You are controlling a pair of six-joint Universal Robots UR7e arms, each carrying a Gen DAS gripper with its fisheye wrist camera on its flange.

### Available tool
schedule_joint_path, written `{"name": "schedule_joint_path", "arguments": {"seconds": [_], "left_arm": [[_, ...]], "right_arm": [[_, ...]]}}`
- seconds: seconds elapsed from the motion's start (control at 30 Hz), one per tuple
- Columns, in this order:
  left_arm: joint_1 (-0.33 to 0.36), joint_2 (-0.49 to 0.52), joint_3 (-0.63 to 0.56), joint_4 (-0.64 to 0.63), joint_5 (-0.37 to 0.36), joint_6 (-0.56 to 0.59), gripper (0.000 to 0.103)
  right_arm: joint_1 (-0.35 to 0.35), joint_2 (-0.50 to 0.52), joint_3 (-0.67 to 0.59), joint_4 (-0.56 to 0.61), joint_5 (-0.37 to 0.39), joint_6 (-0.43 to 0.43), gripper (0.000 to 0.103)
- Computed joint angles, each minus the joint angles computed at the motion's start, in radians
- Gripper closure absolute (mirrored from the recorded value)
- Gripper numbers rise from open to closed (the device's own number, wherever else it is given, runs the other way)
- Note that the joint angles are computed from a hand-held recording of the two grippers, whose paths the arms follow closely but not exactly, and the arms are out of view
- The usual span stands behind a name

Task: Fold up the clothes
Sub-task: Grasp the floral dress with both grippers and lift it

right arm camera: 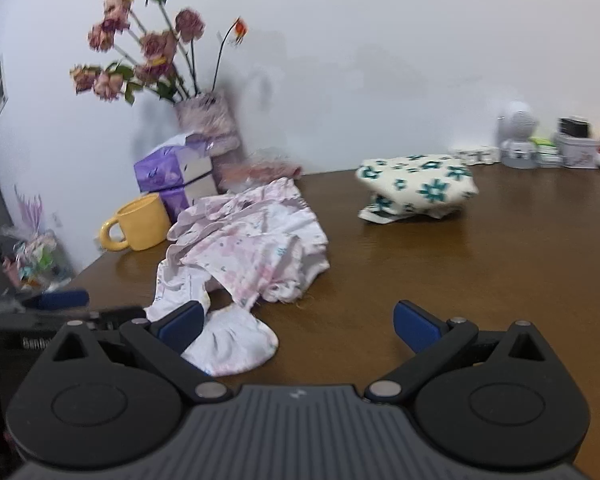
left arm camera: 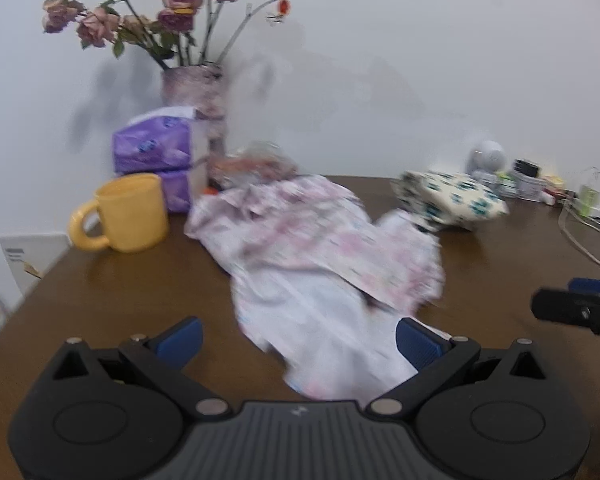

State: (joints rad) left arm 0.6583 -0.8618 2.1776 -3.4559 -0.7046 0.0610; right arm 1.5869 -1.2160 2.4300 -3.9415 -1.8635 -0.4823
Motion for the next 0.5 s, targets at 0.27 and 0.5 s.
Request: {"name": "schedule_joint_path", "arguments": {"seconds": [0.27,0.5], "left_arm": [[0.130,0.010,-0.204,0.155,-0.035,0.062,0.001],[0.201,0.134,-0.440,0.079,-0.010,0.458,0.002]], "right_arm": [[0.025,0.116,-0.198,0.207,-0.052,0.106,0.000],[0.030,0.199,-0.297,0.235,-0.107,0.140,0.007]]}}
